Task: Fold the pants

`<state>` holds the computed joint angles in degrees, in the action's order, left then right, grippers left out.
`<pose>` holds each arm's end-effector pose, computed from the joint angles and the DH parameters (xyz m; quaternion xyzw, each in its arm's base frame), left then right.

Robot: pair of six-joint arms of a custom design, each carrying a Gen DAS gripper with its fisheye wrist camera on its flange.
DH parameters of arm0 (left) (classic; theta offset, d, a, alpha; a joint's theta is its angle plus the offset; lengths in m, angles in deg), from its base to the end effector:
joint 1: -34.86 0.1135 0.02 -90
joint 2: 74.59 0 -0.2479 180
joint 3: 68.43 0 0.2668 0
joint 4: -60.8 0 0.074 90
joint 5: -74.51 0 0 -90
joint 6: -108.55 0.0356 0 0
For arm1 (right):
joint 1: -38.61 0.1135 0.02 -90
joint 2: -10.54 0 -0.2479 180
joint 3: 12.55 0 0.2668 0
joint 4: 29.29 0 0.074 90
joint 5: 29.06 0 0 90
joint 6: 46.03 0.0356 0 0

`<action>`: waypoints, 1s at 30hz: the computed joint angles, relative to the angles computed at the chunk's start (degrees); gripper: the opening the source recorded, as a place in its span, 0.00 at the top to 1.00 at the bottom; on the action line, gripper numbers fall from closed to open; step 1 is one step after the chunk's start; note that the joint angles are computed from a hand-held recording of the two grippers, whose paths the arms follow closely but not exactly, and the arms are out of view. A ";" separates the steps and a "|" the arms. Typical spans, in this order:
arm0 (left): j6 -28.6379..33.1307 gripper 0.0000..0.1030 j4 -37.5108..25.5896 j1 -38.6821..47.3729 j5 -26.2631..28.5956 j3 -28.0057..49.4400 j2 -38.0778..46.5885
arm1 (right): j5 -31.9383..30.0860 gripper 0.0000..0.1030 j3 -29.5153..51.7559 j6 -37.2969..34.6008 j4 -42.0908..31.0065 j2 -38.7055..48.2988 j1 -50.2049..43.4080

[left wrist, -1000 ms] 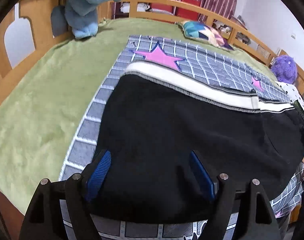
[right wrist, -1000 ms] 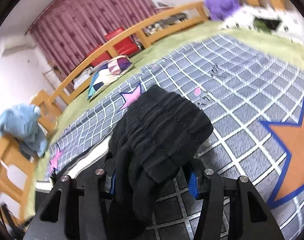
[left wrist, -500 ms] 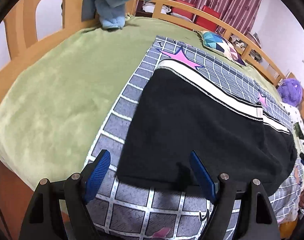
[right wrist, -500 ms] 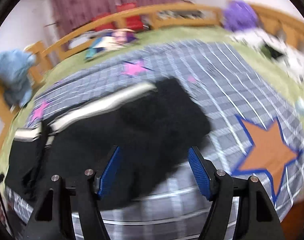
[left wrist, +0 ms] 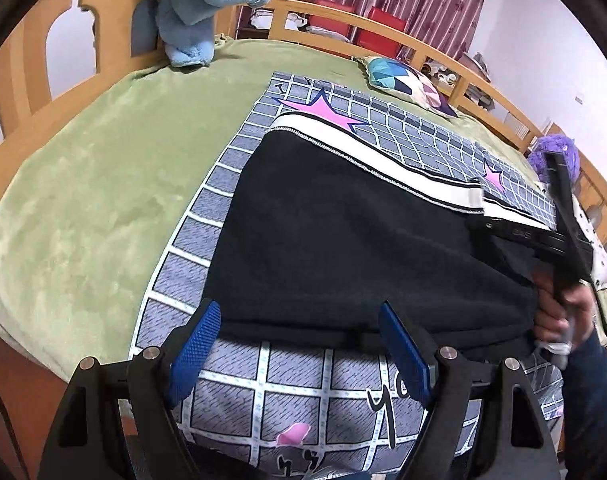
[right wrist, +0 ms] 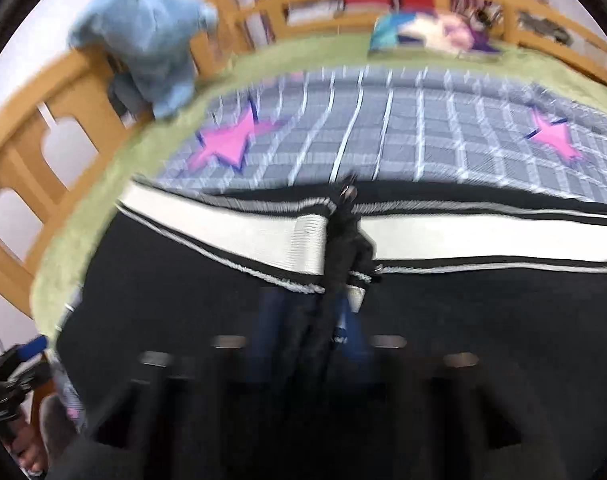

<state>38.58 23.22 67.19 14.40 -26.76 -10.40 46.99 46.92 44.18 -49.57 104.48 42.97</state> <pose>0.1876 0.0977 0.1436 -0.0339 0.9352 -0.1136 0.3336 0.3181 0.0329 0.1212 -0.0710 0.9441 0.1276 0.2957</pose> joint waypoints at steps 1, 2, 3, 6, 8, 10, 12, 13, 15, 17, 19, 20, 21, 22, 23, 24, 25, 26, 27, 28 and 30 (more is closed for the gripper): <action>0.39 0.22 -0.25 0.57 0.70 0.16 0.36 | 0.52 0.87 0.30 -0.69 0.60 0.33 0.29; 0.67 0.22 -0.43 1.08 1.41 0.31 0.70 | -0.57 0.87 -0.99 -0.61 3.22 -1.48 -0.47; 0.72 0.22 -0.42 1.38 2.15 0.42 1.07 | -1.94 0.87 -1.90 0.82 4.76 -2.47 -1.25; -0.67 0.22 0.49 0.06 3.05 0.62 1.43 | -1.60 0.85 0.94 2.41 1.94 0.62 -1.77; -2.31 0.22 1.28 -2.18 2.49 0.90 1.00 | 2.42 0.83 2.24 -0.15 0.36 2.84 0.16; -4.01 0.22 2.98 -4.84 0.40 0.79 -0.08 | 3.96 0.76 1.28 -1.31 -1.72 -0.23 0.75; -6.62 0.22 6.07 -8.51 -5.09 0.46 -0.35 | 1.94 0.74 -2.50 1.21 -4.10 -8.16 -0.85; -7.69 0.22 7.46 -10.35 -7.87 0.42 0.34 | -0.30 0.72 -4.64 1.66 -4.83 -12.24 -1.75; -8.13 0.22 8.19 -13.21 -11.46 1.27 4.19 | -4.03 0.60 -10.56 0.63 -6.42 -22.57 -1.58; -7.48 0.22 9.66 -15.93 -15.02 0.38 6.96 | -1.33 0.60 -17.40 -2.60 -7.14 -32.37 1.71; -5.18 0.22 11.23 -17.11 -16.83 -2.64 4.63 | -0.15 0.60 -21.95 -5.42 -7.44 -36.44 3.92; -3.74 0.22 10.68 -16.43 -15.61 -3.82 2.51 | 1.07 0.59 -24.09 -6.08 -6.91 -36.36 5.22; -2.66 0.22 8.85 -13.81 -12.02 -4.37 0.20 | 3.82 0.57 -25.61 -5.99 -4.84 -33.40 6.74; -2.05 0.22 6.73 -10.20 -7.21 -4.00 -0.63 | 5.06 0.56 -26.42 -5.84 -2.44 -30.76 7.33; -1.74 0.22 4.69 -6.24 -2.28 -3.05 -0.17 | 4.75 0.56 -28.27 -5.76 1.47 -29.60 7.27; -1.90 0.22 3.41 -3.41 0.65 -2.13 0.62 | 3.83 0.56 -30.13 -6.01 3.96 -30.82 6.73; -2.51 0.22 2.63 -0.36 3.04 -1.16 1.87 | 2.94 0.56 -30.13 -6.25 2.89 -31.77 6.11; -3.46 0.22 2.89 1.54 3.95 -0.53 3.12 | 0.83 0.56 -28.70 -5.99 0.53 -31.77 4.63; -4.41 0.22 3.57 3.12 3.73 0.02 4.57 | -3.19 0.55 -27.65 -5.87 -2.44 -33.15 1.53; -5.67 0.22 4.58 3.96 2.91 1.04 6.91 | -6.02 0.55 -27.35 -5.62 -3.71 -34.09 -0.56; -7.12 0.22 5.07 4.39 2.56 3.99 13.27 | -10.96 0.50 -27.04 -6.86 -7.93 -37.46 -5.78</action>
<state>31.46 28.29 71.58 16.96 -22.77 2.87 36.03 19.88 37.32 -57.51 67.02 37.19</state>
